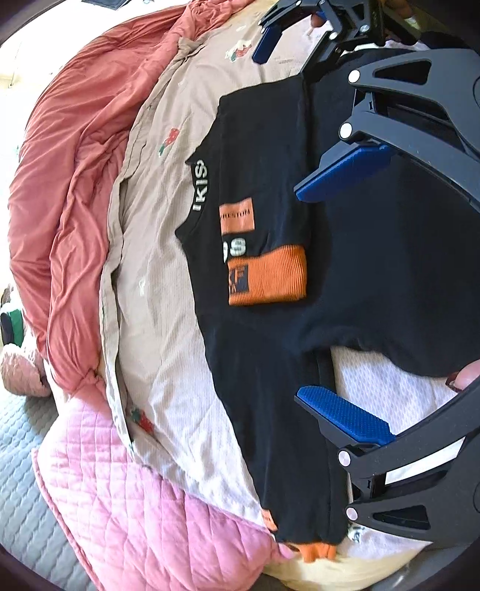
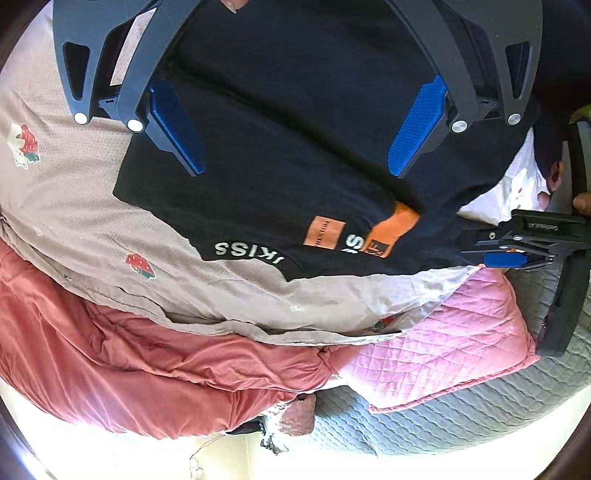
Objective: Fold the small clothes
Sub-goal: 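Move the open left tool toward the other orange cuff, then grasp the other orange cuff with the left tool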
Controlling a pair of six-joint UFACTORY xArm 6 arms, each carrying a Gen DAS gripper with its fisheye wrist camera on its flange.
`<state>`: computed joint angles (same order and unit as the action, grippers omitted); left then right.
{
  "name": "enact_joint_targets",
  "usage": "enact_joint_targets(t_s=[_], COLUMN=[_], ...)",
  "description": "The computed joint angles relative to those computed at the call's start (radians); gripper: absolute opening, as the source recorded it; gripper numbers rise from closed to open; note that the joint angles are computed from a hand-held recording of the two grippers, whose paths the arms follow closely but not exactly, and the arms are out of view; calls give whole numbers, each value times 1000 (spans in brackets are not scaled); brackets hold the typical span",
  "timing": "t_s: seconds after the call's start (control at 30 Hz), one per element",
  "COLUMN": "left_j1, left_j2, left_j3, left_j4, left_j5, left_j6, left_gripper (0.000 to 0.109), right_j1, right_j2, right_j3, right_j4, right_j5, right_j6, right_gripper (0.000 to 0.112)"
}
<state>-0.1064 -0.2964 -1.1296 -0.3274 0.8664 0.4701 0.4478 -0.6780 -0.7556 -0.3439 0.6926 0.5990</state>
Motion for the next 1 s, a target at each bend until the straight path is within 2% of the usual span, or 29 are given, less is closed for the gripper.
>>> enact_joint_targets(t_s=[0.23, 0.5, 0.63, 0.87, 1.0], left_j1=[74, 182, 247, 346, 408], left_j2=[-5, 14, 49, 108, 170], left_j3=[-5, -32, -62, -102, -140], left_j4=[-17, -49, -58, -43, -56], left_j5=[10, 21, 31, -4, -8], left_j6=[24, 37, 12, -35, -99], left_gripper=[94, 94, 94, 94, 94], right_j1=[90, 171, 216, 280, 304], right_j2=[27, 121, 197, 329, 369], right_j3=[-54, -145, -215, -341, -380], right_j4=[-86, -107, -106, -104, -105], right_j5=[71, 109, 109, 103, 118], right_j6=[99, 169, 174, 176, 163], right_gripper=[99, 99, 99, 99, 99])
